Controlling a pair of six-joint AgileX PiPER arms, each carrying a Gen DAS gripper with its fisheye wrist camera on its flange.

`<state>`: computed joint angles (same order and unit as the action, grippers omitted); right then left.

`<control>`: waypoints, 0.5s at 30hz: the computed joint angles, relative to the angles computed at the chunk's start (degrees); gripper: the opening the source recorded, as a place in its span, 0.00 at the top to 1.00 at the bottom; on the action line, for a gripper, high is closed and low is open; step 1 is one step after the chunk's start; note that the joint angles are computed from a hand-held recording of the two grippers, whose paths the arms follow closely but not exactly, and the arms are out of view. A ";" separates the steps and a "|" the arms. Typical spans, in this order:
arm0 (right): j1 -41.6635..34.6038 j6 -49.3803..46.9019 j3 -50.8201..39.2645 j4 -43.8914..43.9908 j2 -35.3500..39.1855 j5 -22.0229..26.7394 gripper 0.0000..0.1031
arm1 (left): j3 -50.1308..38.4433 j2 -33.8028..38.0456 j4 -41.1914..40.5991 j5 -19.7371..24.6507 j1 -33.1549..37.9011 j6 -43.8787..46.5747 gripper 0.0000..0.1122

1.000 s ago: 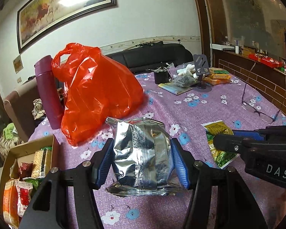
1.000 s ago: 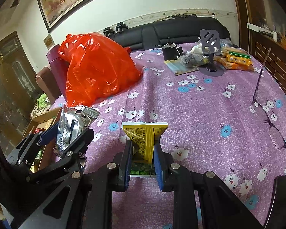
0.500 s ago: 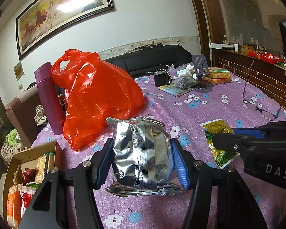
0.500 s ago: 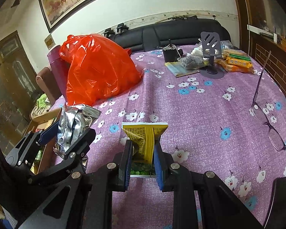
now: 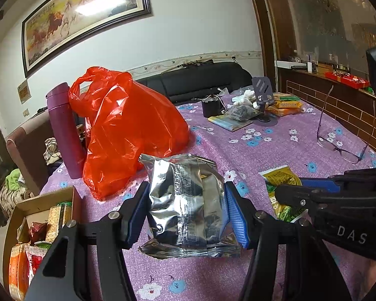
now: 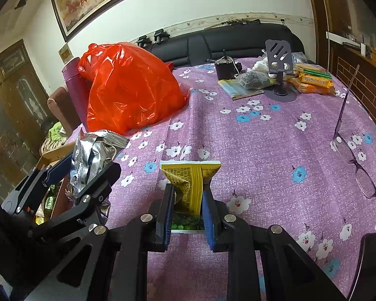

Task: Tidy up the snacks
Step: 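Lift the silver foil bag and yellow-green bag with both tools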

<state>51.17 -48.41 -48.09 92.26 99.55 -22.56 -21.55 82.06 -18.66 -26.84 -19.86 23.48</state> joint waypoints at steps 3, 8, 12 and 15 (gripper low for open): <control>0.10 -0.08 -0.03 -0.08 -0.01 0.01 0.78 | -0.13 -0.44 1.39 0.57 0.69 -1.59 0.48; 0.47 0.39 -0.09 -0.51 -0.16 -0.31 0.78 | -0.52 -0.56 3.17 1.54 1.81 -3.54 0.48; 1.09 2.10 0.36 -1.35 -0.58 -1.45 0.78 | -0.61 -2.26 9.04 3.47 4.20 -9.52 0.48; 1.84 3.12 0.34 -2.44 -0.60 -2.51 0.78 | -0.74 -4.27 16.10 5.33 7.22 -16.56 0.48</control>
<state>53.01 -45.29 -47.75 89.81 98.96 -25.07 -22.29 77.79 -2.56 -21.51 -12.64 6.93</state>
